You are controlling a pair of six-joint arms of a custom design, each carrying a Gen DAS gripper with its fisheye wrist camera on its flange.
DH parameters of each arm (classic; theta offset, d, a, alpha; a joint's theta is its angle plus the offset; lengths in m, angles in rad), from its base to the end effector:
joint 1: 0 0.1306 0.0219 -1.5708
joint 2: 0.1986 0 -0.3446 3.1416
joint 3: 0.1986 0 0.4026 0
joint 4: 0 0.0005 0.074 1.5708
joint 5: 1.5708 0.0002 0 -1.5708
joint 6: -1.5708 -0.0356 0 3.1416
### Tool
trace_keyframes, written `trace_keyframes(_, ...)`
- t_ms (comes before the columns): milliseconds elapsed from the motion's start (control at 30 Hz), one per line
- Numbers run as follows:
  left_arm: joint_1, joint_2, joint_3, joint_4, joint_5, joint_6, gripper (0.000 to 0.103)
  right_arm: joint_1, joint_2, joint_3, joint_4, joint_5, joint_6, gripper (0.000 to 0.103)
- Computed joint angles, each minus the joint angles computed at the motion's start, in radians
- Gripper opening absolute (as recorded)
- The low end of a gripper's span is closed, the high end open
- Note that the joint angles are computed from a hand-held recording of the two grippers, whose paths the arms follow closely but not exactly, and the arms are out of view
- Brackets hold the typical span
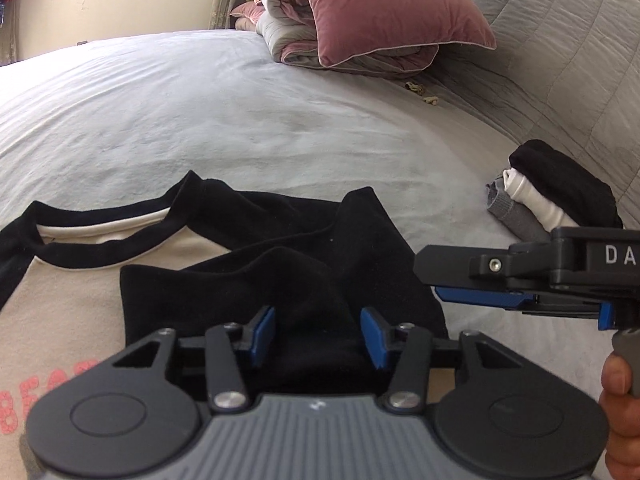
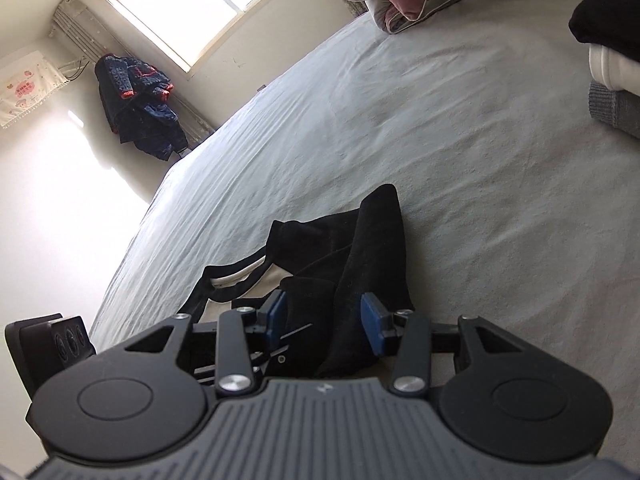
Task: Fold clothes
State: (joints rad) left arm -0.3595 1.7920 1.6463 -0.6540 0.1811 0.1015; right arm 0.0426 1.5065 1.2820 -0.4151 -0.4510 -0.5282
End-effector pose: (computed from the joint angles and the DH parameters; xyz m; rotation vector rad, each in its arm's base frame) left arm 0.5934 -0.2304 0.3085 0.3957 2.3643 -0.4339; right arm 0.5444 0.0382 0.3190 0.2881 2.2376 0.8104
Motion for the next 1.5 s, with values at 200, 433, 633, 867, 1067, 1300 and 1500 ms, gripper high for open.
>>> trace_keyframes(200,0.058,-0.098,-0.125,0.139,0.03,0.156,0.006,-0.004,0.0,-0.009,0.015,0.024,0.024,0.046)
trace_keyframes(433,0.23,-0.236,-0.291,0.277,0.141,0.358,0.007,0.022,0.008,-0.004,-0.022,0.11,0.14,0.045)
trace_keyframes(633,0.361,-0.283,-0.4,0.317,0.203,0.488,0.009,0.061,0.007,-0.005,-0.046,0.19,0.265,0.046)
trace_keyframes(867,0.42,-0.261,-0.451,0.417,0.306,0.656,0.058,0.095,0.01,0.004,-0.112,0.262,0.456,0.064)
trace_keyframes(1067,0.325,-0.235,-0.355,0.266,0.097,0.4,0.054,0.159,0.003,-0.041,-0.072,0.441,0.684,0.067)
trace_keyframes(1300,0.291,-0.264,-0.375,0.322,-0.114,0.307,0.004,0.184,-0.004,-0.094,0.053,0.517,0.781,0.068)
trace_keyframes(1500,0.297,-0.291,-0.381,0.353,-0.139,0.297,0.005,0.137,-0.012,-0.052,-0.038,0.388,0.735,0.07)
